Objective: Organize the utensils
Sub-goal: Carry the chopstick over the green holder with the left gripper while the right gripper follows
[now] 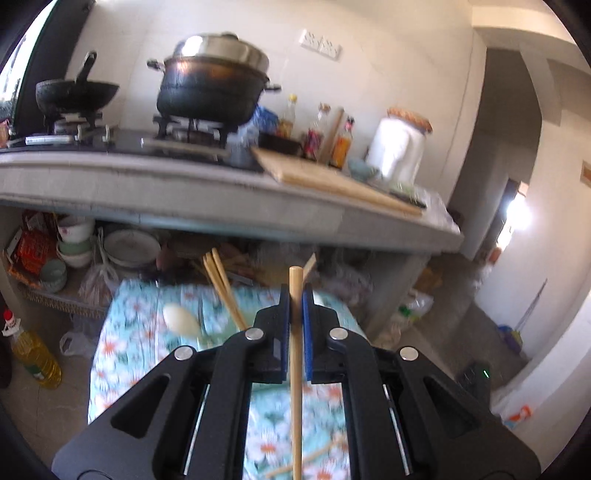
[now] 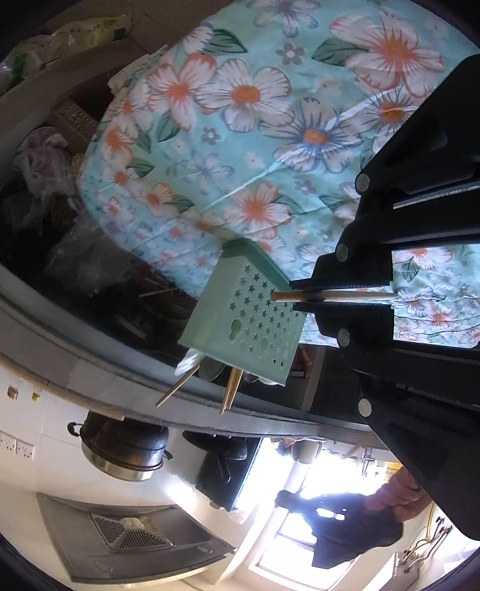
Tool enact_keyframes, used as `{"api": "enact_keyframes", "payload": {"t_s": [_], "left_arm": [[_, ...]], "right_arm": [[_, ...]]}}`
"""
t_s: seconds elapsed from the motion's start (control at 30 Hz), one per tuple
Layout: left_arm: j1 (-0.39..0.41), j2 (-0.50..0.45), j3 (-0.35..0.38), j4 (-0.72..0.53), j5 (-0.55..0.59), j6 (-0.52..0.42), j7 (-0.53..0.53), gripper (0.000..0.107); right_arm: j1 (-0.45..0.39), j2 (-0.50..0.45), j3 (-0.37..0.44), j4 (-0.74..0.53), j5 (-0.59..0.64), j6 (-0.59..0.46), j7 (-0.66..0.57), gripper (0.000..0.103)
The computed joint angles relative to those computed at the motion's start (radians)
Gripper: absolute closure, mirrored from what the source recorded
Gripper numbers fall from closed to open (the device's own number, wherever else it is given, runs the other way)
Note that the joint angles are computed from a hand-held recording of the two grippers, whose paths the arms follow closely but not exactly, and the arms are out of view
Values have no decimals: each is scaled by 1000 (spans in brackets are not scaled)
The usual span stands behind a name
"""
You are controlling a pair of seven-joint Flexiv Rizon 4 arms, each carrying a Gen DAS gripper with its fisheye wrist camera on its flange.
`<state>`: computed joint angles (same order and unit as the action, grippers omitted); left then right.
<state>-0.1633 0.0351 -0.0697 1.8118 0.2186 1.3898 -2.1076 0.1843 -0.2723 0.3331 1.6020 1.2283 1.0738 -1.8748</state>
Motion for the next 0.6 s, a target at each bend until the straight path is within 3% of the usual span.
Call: {"api": "enact_keyframes", "payload": {"t_s": [0.13,0.33,0.43,0.6], "left_arm": [[16,-83,15,-163,163,-4,-169,102],[-70,-220,138,-431,430,-86,-469,102],[-109,-280,194,-521,495,-121,-557,102],[-134,-357,247,-581,492,-131,-592,102]], "right_arm": [[-9,53,-6,26,9,16,-38,97],[-2,86,-36,53,15,22,-52,97],[0,80,-45,51,18,13,-47,97],[2,61,-48,41,11,12,-34,97]]}}
